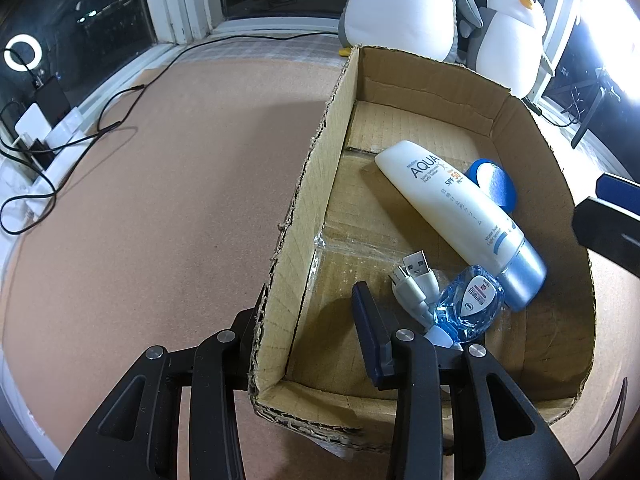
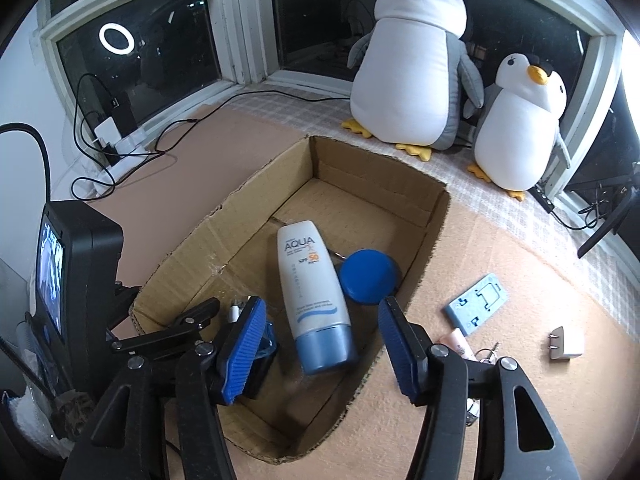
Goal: Organize rigid objects
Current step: 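Move the right gripper back and grasp the white USB charger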
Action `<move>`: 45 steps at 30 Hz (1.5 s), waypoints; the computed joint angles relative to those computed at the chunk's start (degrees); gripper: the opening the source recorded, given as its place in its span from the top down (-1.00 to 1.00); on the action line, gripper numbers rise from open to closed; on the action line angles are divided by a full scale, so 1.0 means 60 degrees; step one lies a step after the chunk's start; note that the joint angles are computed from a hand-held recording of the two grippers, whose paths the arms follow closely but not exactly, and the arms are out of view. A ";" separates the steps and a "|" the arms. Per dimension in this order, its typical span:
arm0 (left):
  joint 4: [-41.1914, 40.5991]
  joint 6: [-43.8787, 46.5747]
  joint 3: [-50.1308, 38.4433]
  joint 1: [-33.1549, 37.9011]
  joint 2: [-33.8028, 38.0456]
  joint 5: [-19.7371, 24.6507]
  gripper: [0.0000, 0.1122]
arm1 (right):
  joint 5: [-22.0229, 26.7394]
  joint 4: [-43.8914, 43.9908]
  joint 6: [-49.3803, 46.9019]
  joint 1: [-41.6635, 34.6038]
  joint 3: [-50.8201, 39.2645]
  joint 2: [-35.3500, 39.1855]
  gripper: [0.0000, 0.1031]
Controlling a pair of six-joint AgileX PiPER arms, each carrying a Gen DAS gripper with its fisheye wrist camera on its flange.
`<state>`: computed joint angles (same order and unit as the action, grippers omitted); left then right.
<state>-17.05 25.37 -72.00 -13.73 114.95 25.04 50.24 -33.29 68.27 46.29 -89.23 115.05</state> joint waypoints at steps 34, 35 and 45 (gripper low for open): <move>0.0529 -0.0449 -0.0092 -0.0081 0.0020 0.0013 0.33 | -0.0965 -0.1562 0.3697 -0.1729 0.6664 -0.4173 -0.19; 0.0539 -0.0439 -0.0096 -0.0079 0.0021 0.0014 0.33 | -0.1056 -0.1544 0.3715 -0.1907 0.6870 -0.4323 -0.19; 0.0567 -0.0460 -0.0102 -0.0085 0.0020 0.0031 0.33 | -0.1872 -0.1542 0.3540 -0.3334 0.8024 -0.4928 -0.21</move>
